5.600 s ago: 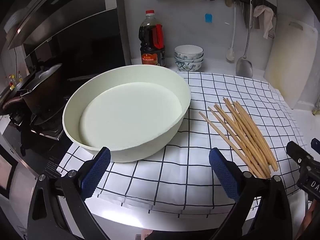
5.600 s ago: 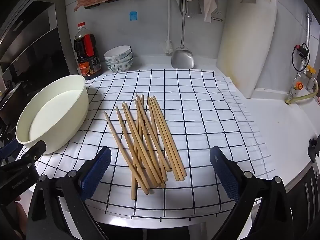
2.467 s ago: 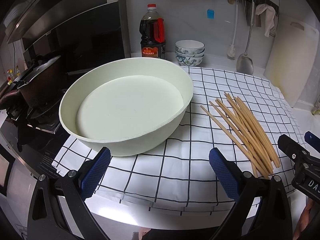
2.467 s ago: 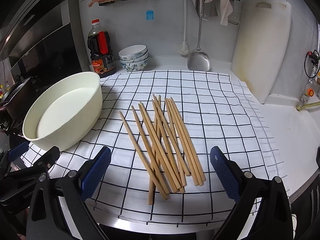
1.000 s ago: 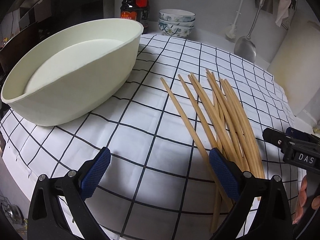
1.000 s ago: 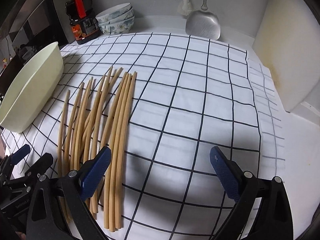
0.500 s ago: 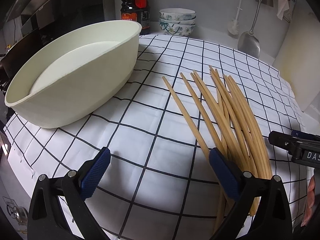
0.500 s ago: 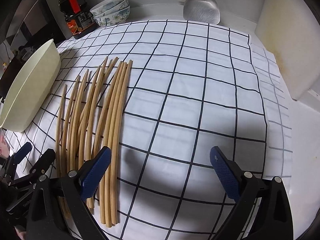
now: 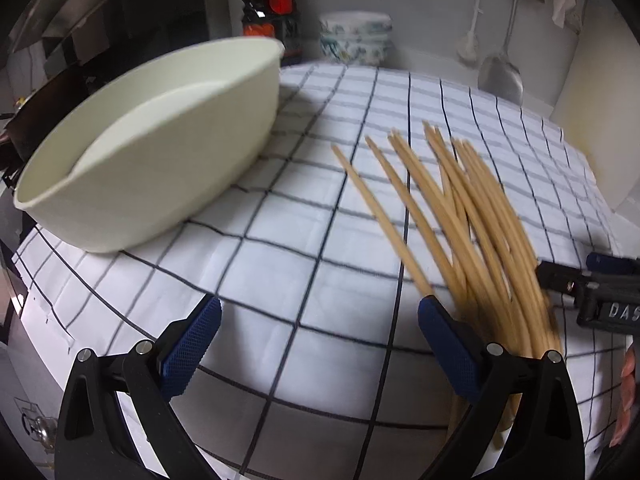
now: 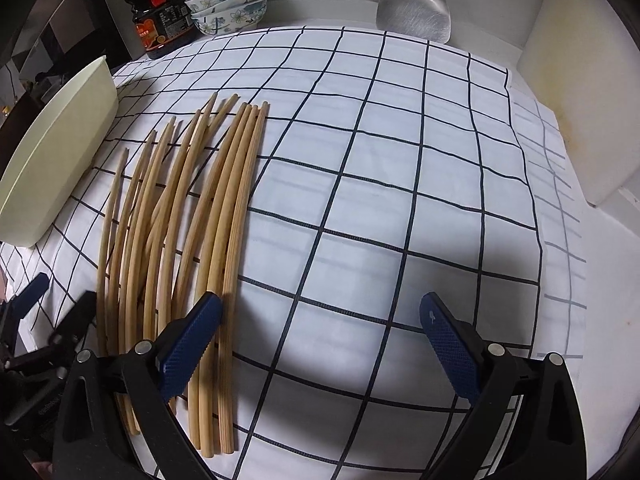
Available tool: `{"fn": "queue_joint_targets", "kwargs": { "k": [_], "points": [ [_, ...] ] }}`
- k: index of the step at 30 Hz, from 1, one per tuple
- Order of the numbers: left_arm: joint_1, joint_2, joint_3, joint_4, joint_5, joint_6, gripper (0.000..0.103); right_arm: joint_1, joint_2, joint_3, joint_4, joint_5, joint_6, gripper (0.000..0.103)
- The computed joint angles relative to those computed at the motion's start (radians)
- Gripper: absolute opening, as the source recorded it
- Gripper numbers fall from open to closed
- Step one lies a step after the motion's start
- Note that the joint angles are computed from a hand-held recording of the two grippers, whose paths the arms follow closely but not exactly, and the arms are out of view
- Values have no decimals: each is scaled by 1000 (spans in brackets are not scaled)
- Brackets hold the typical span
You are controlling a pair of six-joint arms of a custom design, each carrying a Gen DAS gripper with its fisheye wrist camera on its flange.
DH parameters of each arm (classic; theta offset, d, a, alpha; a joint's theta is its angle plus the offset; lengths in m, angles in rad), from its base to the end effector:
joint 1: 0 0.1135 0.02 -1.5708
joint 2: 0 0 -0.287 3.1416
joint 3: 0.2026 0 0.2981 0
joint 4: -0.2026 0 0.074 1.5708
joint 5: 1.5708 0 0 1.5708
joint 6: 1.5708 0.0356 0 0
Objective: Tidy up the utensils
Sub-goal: 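Lower the right tool to the chopstick pile while the left tool lowers beside it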
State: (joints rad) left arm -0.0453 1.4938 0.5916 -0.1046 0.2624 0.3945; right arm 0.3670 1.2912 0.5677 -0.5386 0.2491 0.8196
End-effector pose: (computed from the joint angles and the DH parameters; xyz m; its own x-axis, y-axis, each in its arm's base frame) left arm 0.2832 -0.0221 0.1161 -0.7094 0.4037 -0.5778 0.4928 0.8702 0.0031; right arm 0.2200 0.0752 0.1376 -0.8100 0.4475 -0.3790 0.4603 0.8856 0.0617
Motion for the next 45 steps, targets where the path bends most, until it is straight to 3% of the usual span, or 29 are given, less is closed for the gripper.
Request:
{"fn": "queue_joint_targets", "kwargs": {
  "k": [7, 14, 21, 34, 43, 45],
  "points": [
    [-1, -11, -22, 47, -10, -9, 97, 23, 37, 22, -13, 25, -6, 94],
    [-9, -18, -51, 145, -83, 2, 98, 10, 18, 7, -27, 49, 11, 94],
    [31, -35, -17, 68, 11, -29, 97, 15, 23, 9, -22, 54, 15, 94],
    [-83, 19, -8, 114, -92, -59, 97, 10, 15, 1, -14, 48, 13, 94],
    [-45, 37, 18, 81, -45, -28, 98, 20, 20, -3, 11, 79, 15, 94],
    [-37, 44, 26, 70, -21, -18, 93, 42, 31, 1, 14, 113, 17, 94]
  ]
}}
